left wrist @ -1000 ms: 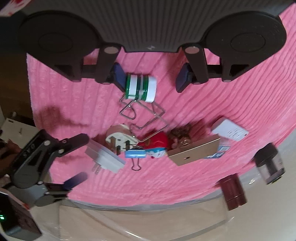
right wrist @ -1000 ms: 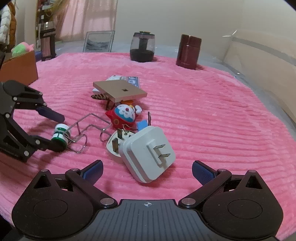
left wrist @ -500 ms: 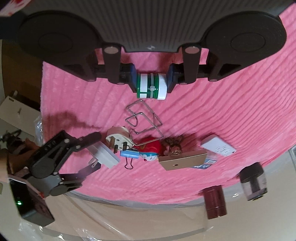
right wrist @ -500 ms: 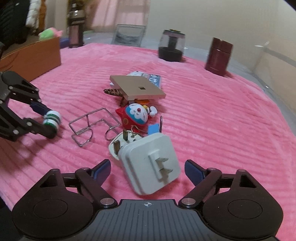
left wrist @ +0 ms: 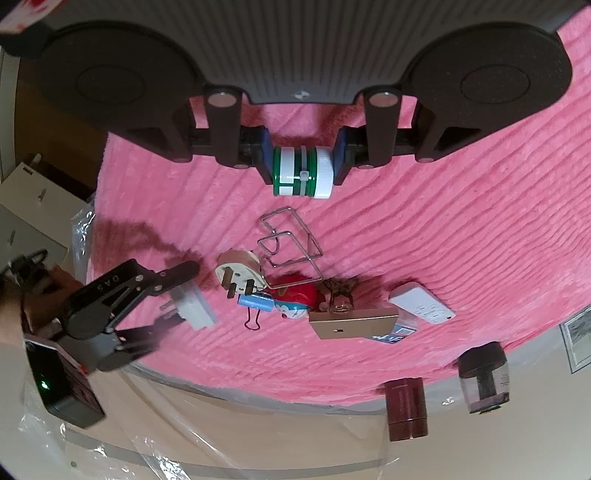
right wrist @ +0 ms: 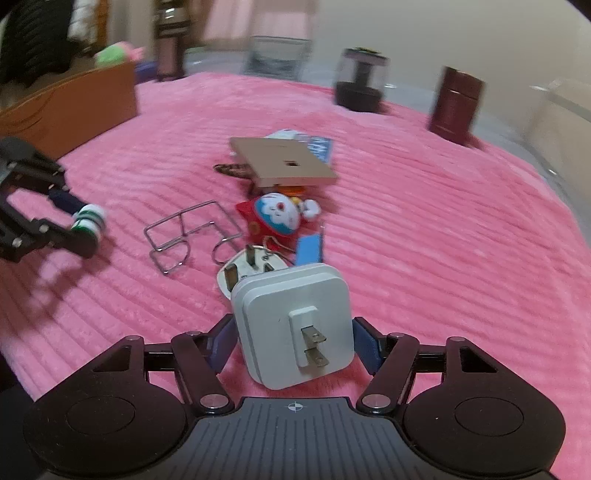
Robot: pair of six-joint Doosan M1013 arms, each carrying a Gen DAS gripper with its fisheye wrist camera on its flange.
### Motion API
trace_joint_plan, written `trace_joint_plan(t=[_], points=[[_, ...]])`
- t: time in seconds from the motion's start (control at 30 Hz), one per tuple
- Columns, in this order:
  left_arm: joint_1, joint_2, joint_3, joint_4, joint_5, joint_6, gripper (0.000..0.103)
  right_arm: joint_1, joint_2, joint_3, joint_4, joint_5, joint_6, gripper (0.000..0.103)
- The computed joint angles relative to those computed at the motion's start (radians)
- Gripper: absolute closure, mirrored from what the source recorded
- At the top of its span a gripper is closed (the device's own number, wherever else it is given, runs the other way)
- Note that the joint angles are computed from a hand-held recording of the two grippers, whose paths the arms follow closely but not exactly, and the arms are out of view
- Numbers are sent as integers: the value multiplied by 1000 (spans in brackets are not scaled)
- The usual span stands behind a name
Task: Organize rigid objects
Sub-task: 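Carry the spool in the left tool and adapter in the right tool over the cardboard box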
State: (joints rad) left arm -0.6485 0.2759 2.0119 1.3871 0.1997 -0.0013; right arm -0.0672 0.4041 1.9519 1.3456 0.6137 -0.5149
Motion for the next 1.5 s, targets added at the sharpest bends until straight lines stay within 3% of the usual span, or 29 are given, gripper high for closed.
trace_joint_plan(t=[0.27,0.43,0.6,0.83,0.97,1.07,1.3,1.5], points=[[-25,-58,27,32,46,-84,76,-17,-92,74,73,31,38,40],[-39,-142,66,16,117,-99,76,17,-157,83,41,114,91,40],[-43,-262,121,-84,235,-28,76,101,-181,59,40,232,126,40],[-26,-444,198,-236,449,130,76,296,-168,-12,23,299,142,40],[37,-528,230,-324,531,262,76,416,-150,-69,-16,277,166,40],[117,-564,242,-408,532,400,76,488,-138,-110,-58,250,197,40],[305,-564,252,-582,435,723,76,632,-49,-233,-315,126,354,40],[390,-525,251,-705,383,912,76,704,27,-317,-586,74,536,40]])
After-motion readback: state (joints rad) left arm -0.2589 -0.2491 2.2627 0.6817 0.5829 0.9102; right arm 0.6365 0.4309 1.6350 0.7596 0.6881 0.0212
